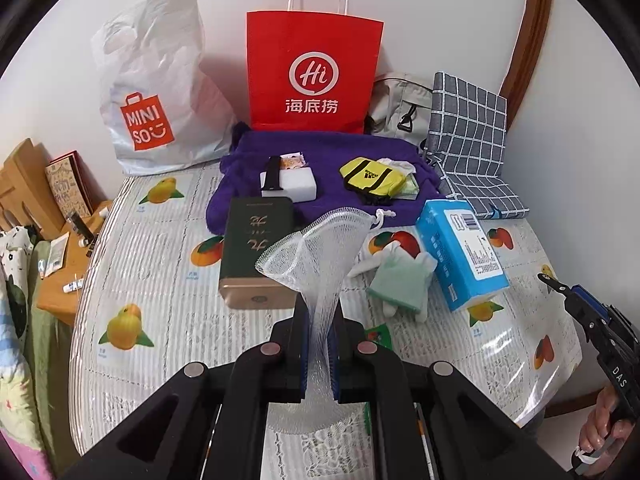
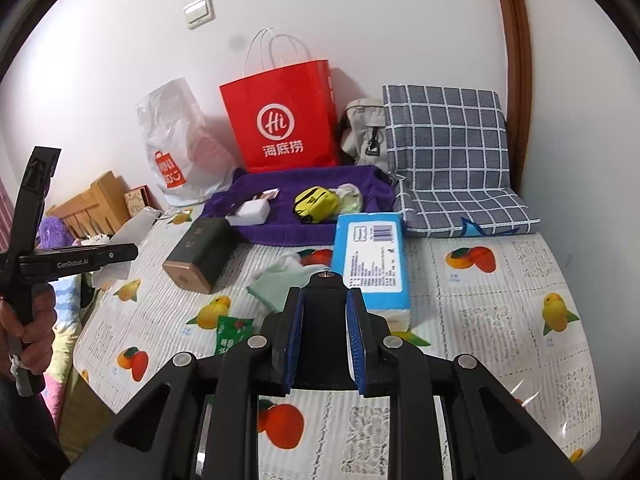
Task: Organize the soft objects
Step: 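Carry the mesh bag and black strap up toward the purple towel with both tools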
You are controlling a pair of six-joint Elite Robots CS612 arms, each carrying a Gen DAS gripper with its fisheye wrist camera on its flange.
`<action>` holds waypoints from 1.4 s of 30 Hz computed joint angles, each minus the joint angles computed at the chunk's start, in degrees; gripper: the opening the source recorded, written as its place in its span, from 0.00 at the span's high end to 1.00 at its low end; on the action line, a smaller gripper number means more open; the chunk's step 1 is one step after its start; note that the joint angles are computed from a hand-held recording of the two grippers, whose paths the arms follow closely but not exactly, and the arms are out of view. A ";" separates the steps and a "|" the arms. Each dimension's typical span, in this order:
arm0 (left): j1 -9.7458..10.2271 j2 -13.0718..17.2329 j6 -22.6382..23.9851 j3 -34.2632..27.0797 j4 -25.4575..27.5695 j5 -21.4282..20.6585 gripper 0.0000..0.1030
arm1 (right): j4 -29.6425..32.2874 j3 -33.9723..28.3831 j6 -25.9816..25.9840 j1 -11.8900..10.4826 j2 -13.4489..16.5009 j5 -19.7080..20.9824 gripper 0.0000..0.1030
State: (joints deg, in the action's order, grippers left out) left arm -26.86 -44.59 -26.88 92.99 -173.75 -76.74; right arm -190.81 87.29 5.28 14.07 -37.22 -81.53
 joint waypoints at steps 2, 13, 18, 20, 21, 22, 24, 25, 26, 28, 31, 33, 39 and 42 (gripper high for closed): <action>0.14 0.22 0.01 -0.47 0.02 -0.19 0.92 | 0.23 -0.46 -0.02 -0.07 0.21 0.09 0.79; 1.58 2.18 0.22 -4.25 0.75 -1.23 0.92 | 3.50 -5.75 -2.18 0.18 2.17 0.07 0.79; 2.24 2.93 0.37 -5.88 0.72 -1.35 0.92 | 5.19 -8.69 -3.74 0.38 3.05 -0.26 0.79; 2.51 3.25 0.27 -6.57 0.72 -1.61 0.92 | 6.21 -9.89 -4.57 0.46 3.29 -0.44 0.79; 2.61 3.45 0.34 -6.94 0.60 -1.64 0.92 | 6.30 -10.18 -4.97 0.51 3.33 -0.58 0.79; 2.69 3.64 0.39 -7.35 0.57 -1.56 0.92 | 6.42 -10.62 -5.49 0.57 3.42 -0.76 0.79; 2.89 4.02 0.46 -8.18 0.63 -1.58 0.92 | 6.49 -11.46 -6.16 0.70 3.61 -1.05 0.79; 2.97 4.20 0.48 -8.59 0.63 -1.63 0.92 | 6.55 -11.89 -6.32 0.73 3.74 -1.07 0.79; 3.07 4.44 0.61 -9.16 0.61 -1.72 0.92 | 6.69 -12.38 -6.42 0.78 3.89 -1.10 0.79; 3.23 4.92 0.99 -10.30 0.60 -1.77 0.92 | 7.09 -13.55 -6.83 0.86 4.30 -1.22 0.79; 3.52 5.69 1.22 -12.23 1.19 -1.86 0.92 | 7.63 -15.22 -7.08 0.95 4.91 -1.28 0.79; 3.63 6.13 1.25 -13.28 1.50 -1.80 0.92 | 7.98 -16.44 -7.17 0.95 5.36 -1.12 0.79; 4.31 7.76 0.89 -16.96 2.60 -2.21 0.92 | 10.37 -20.90 -6.95 0.90 7.14 -0.49 0.79; 4.68 8.54 0.52 -18.59 3.20 -2.70 0.92 | 11.60 -23.13 -7.15 0.89 8.21 -0.33 0.79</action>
State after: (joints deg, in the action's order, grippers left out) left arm -22.18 -36.05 -26.36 74.40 -170.55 -79.44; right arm -179.21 64.16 -1.87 14.96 -29.01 -81.86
